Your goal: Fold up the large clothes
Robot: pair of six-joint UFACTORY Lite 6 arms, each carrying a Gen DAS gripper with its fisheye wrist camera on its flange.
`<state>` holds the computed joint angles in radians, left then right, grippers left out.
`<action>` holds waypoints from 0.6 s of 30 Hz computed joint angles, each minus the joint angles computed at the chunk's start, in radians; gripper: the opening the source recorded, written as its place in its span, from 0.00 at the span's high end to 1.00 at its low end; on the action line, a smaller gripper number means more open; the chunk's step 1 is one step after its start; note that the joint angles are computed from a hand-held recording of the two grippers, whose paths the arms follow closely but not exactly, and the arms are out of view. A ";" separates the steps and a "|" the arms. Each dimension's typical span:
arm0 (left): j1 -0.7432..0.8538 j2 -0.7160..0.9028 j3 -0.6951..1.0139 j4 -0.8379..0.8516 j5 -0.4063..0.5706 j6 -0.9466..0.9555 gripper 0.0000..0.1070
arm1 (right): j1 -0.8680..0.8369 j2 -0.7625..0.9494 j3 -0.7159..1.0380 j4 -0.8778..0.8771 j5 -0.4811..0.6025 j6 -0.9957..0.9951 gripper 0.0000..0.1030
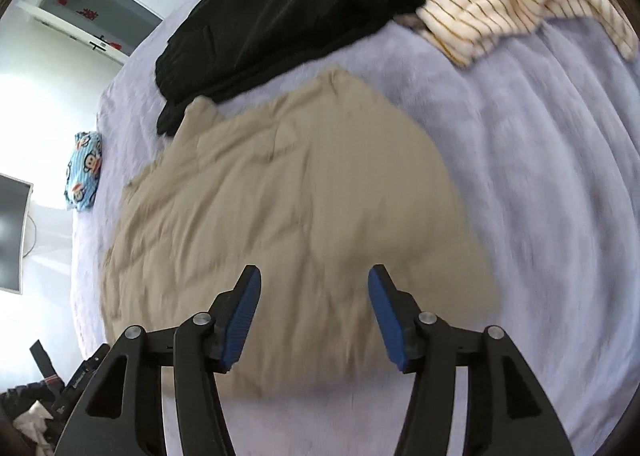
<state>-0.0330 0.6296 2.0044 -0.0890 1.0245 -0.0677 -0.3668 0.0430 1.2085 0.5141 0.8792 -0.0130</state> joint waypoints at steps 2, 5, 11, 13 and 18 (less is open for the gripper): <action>-0.003 -0.064 -0.092 -0.025 -0.007 0.020 0.15 | 0.033 -0.041 -0.052 0.015 -0.008 0.030 0.33; -0.014 -0.143 -0.201 -0.043 -0.018 0.034 0.04 | 0.049 -0.143 -0.168 0.041 -0.011 0.040 0.33; -0.033 -0.239 -0.361 -0.005 -0.074 0.025 0.04 | 0.061 -0.272 -0.338 0.094 -0.035 0.016 0.23; -0.034 -0.243 -0.386 0.011 -0.101 0.019 0.04 | 0.070 -0.287 -0.372 0.112 -0.055 0.011 0.23; -0.048 -0.249 -0.425 0.058 -0.128 -0.022 0.04 | 0.088 -0.291 -0.421 0.180 -0.095 -0.018 0.21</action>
<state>-0.0811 0.3805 1.5798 -0.0308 0.8968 -0.0900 -0.2784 -0.2484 0.7871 0.6945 0.7843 -0.0306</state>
